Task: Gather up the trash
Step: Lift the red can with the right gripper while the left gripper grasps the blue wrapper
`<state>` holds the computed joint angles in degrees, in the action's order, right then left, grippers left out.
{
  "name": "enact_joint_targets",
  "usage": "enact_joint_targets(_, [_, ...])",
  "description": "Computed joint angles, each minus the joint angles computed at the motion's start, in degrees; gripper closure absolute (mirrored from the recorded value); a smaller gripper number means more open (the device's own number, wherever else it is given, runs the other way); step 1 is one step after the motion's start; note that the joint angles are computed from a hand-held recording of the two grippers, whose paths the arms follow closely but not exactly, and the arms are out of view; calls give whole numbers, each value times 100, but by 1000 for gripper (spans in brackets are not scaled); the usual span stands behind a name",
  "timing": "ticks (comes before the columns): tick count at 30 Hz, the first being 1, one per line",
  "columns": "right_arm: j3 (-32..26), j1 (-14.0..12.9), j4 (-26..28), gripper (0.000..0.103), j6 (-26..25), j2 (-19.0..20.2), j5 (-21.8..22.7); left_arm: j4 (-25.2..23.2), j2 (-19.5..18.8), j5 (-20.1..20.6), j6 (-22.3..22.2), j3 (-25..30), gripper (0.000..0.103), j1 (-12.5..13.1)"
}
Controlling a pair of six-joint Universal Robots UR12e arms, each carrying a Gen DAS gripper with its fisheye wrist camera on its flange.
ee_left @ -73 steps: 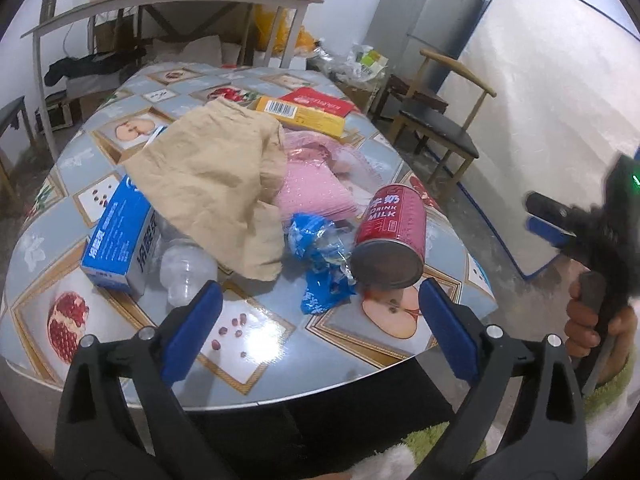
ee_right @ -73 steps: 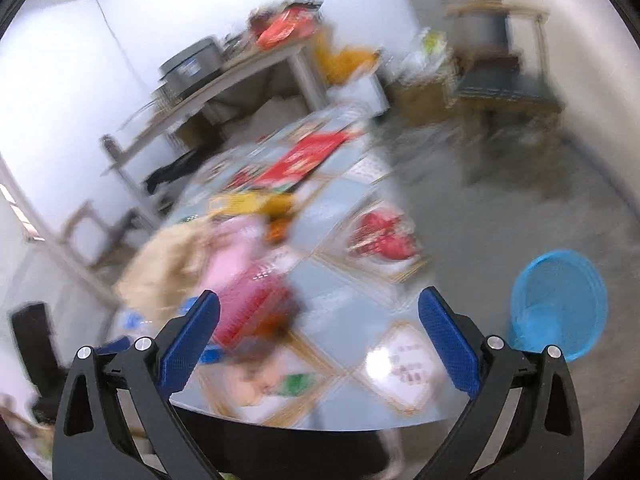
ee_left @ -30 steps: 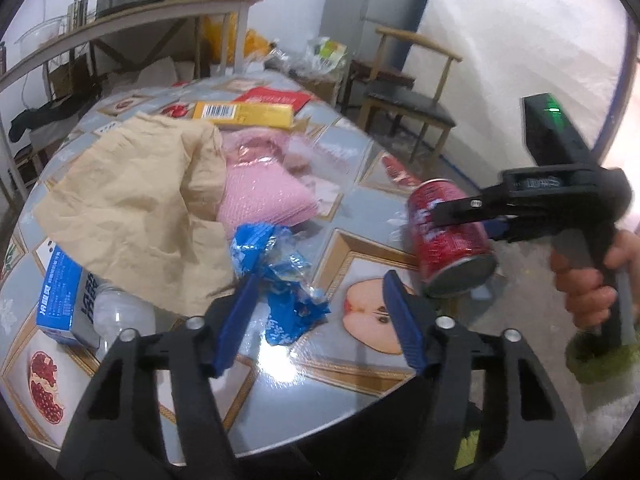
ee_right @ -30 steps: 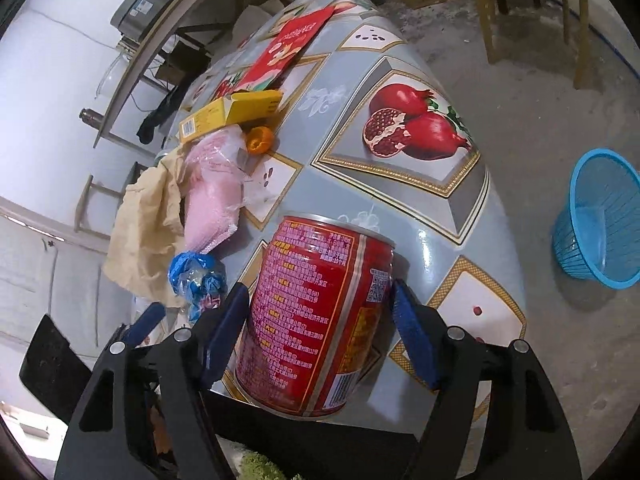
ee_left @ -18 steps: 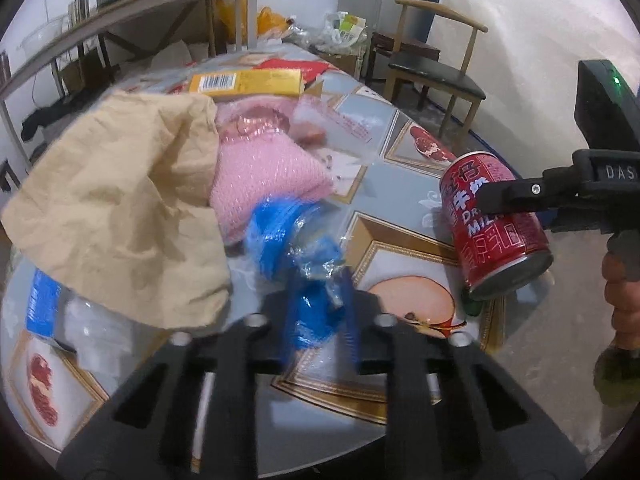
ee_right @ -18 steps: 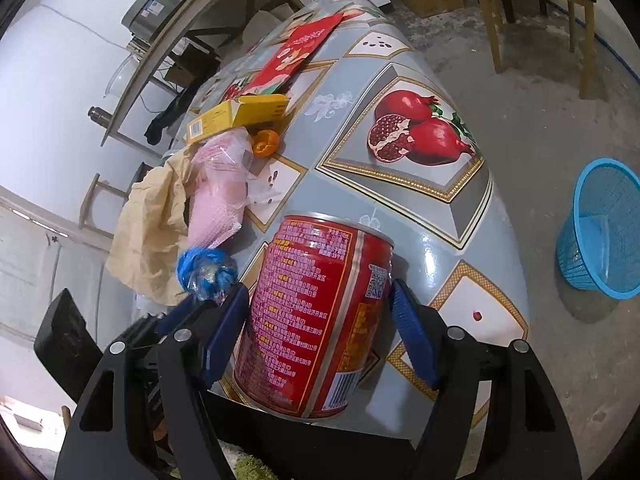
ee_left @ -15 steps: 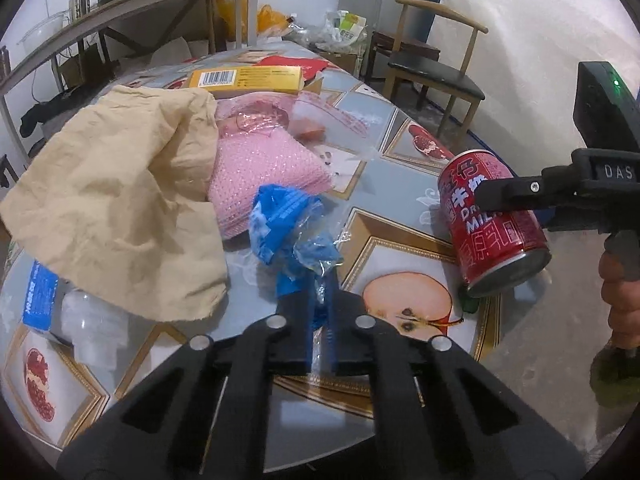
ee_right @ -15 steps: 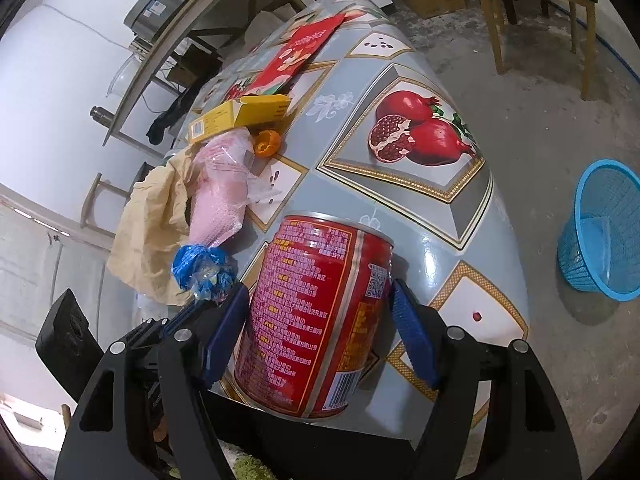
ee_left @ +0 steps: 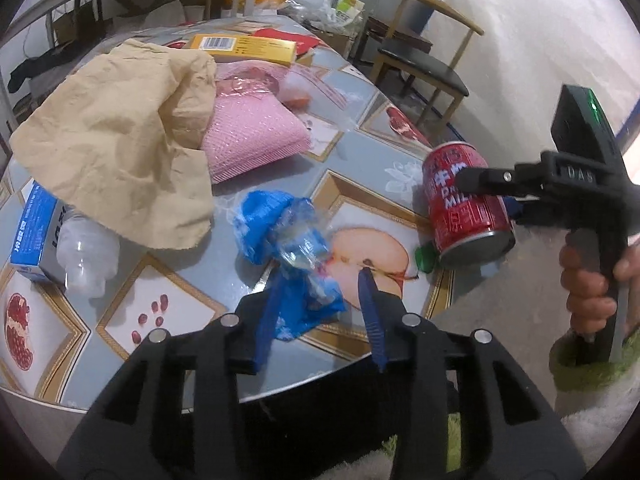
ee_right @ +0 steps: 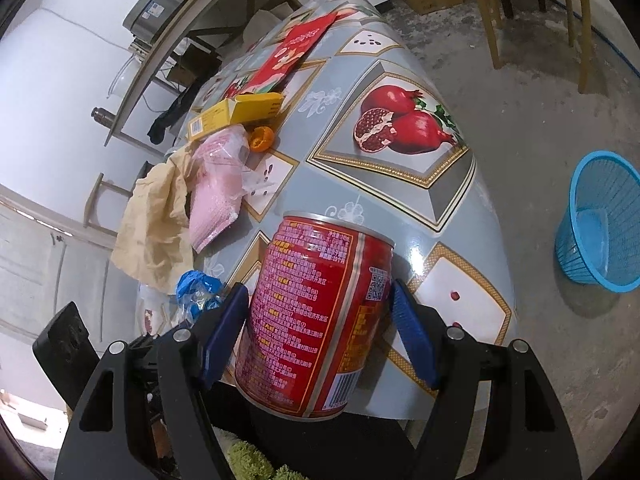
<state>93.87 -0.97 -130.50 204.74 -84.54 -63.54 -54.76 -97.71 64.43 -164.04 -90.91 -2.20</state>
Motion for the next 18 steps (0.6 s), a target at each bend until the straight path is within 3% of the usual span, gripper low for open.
enact_joint_targets(5, [-17,17,22,32,-2,-2,-45,-51,-120,165,-280,153,59,-37])
enact_joint_targets(11, [56,-63,-85,32,243,-3,234,-76,-268,294,-427,271,59,-114])
enact_joint_targets(14, [81,-80,-126,32,321,8,343,67,-292,400,-460,253,61,-149])
enact_joint_targets(18, [121,-107,-210,32,443,30,486,149,-306,467,-475,243,73,-166])
